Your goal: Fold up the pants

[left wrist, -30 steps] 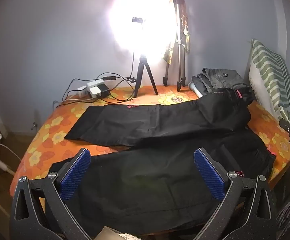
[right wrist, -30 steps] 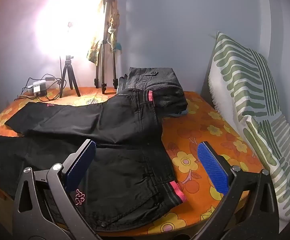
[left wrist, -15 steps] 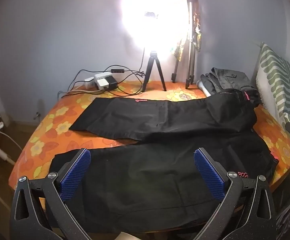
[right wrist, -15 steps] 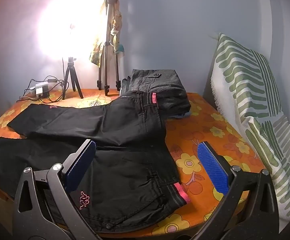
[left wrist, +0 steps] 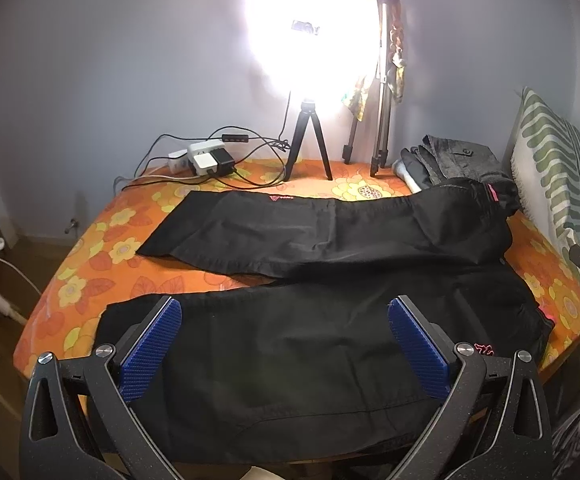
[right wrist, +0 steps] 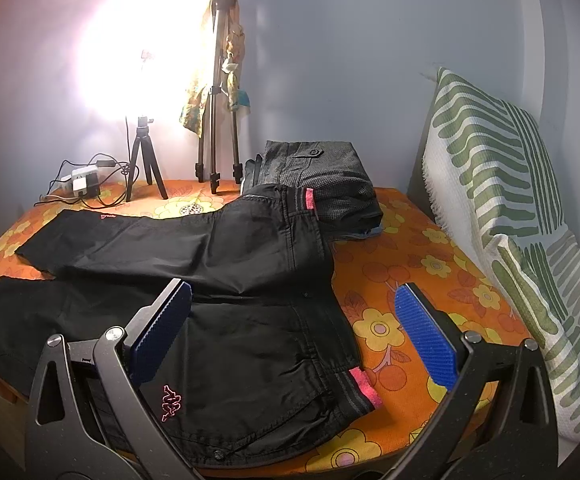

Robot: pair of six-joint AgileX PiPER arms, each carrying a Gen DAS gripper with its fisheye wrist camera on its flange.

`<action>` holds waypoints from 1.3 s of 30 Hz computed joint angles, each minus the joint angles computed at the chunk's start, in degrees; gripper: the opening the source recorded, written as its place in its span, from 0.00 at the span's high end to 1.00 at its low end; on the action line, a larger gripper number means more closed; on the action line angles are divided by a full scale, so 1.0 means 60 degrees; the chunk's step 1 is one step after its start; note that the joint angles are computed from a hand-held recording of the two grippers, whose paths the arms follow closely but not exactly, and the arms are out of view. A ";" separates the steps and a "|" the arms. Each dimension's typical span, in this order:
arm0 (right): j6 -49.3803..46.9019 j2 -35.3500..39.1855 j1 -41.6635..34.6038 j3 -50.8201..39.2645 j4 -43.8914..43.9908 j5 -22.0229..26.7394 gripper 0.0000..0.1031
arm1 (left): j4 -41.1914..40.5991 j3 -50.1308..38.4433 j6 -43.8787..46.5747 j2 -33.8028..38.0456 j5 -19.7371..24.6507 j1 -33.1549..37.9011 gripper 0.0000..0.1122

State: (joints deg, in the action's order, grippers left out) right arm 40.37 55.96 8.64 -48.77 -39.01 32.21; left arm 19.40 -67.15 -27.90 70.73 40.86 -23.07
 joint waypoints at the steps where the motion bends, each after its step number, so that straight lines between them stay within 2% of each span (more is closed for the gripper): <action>1: -0.0009 0.0000 -0.0003 0.0002 0.0017 -0.0006 0.00 | 0.0031 0.0014 -0.0025 -0.0011 -0.0005 -0.0021 0.08; 39: 0.0079 0.0023 0.0050 0.0010 -0.0055 -0.0002 0.00 | 0.0283 0.0165 -0.0228 -0.0118 -0.0057 -0.0148 0.08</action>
